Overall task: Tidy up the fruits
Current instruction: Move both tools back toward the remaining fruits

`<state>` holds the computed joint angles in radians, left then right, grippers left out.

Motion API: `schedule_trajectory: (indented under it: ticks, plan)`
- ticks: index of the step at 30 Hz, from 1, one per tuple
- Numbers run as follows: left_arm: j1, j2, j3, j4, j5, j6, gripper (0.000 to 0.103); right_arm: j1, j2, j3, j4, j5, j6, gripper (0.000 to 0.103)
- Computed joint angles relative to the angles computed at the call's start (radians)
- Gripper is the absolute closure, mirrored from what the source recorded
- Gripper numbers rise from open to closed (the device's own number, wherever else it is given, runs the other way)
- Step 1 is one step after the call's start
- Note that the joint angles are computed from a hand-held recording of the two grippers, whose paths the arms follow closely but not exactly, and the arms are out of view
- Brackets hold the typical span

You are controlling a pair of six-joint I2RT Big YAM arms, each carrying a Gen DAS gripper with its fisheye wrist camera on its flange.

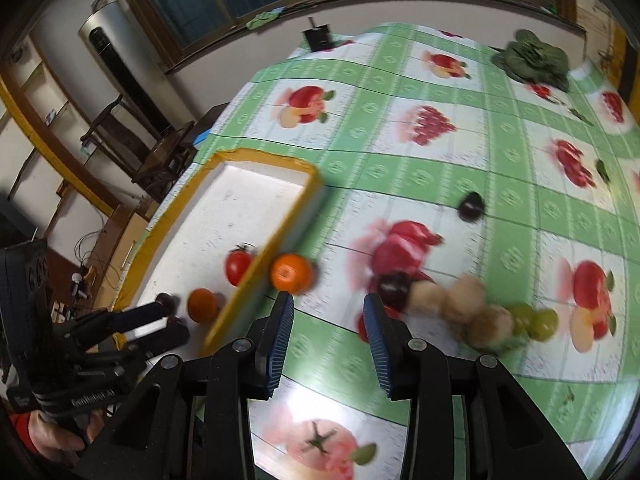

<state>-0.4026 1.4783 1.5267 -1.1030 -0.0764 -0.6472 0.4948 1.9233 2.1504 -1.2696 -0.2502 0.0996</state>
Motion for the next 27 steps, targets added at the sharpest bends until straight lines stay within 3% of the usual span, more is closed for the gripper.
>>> schedule_trajectory:
  ticks: [13, 27]
  plan:
    - [-0.061, 0.11, 0.125, -0.012, 0.035, 0.047, 0.046, -0.143, -0.145, -0.249, 0.06, 0.047, 0.059, 0.065]
    - [-0.126, 0.214, 0.256, -0.03, 0.02, 0.082, 0.043, -0.221, -0.18, -0.301, 0.09, 0.047, 0.072, 0.065]
